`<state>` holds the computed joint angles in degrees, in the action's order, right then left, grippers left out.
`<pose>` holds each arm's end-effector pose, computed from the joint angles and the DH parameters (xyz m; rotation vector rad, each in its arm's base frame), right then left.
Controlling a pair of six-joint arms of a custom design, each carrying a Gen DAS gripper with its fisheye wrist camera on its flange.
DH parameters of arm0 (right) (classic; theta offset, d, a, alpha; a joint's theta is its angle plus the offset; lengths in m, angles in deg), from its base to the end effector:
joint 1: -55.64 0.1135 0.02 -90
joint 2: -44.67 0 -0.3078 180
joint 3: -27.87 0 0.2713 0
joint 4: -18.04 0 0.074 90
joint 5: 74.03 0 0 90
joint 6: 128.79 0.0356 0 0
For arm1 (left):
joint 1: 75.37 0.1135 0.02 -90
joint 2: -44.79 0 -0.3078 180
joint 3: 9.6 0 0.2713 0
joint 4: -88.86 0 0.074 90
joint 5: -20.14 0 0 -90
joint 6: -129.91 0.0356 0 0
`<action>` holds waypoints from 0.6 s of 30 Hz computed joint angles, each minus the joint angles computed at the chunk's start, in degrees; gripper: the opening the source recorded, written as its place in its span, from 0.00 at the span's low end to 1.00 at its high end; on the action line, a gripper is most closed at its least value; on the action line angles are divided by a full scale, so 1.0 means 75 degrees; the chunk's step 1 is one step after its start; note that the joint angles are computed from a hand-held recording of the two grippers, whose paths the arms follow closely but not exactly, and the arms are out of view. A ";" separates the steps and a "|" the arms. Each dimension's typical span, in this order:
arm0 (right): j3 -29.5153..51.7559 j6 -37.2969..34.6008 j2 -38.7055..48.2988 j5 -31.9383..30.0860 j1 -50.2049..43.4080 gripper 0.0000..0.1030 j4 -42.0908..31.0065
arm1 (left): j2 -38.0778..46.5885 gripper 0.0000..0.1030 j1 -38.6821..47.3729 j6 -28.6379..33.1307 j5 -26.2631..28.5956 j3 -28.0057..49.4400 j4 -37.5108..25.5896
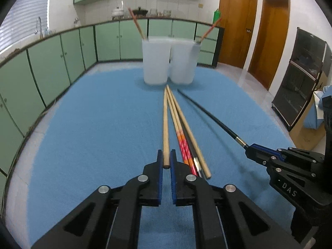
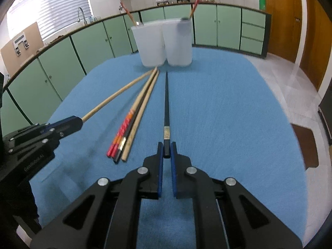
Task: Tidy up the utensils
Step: 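Grasp a black chopstick with the right tool while the left tool grasps a wooden chopstick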
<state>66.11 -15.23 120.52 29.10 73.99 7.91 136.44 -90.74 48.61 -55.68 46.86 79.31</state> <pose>0.2235 0.0656 0.1660 0.2134 2.3673 0.0730 0.3136 -0.0953 0.1884 0.6079 2.2680 -0.3480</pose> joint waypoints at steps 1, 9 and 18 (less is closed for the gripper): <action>0.0047 -0.0056 -0.0179 0.0072 0.0014 0.06 -0.0115 | -0.0122 0.06 0.0021 0.0015 0.0020 -0.0006 -0.0009; 0.0560 -0.0419 -0.1207 0.0120 -0.0187 0.06 -0.0773 | -0.0845 0.06 0.0207 -0.0117 0.0381 0.0476 -0.0213; 0.1445 -0.0946 -0.1621 -0.0195 -0.0618 0.06 -0.1342 | -0.1036 0.06 0.0298 -0.0295 0.0653 0.1193 -0.0305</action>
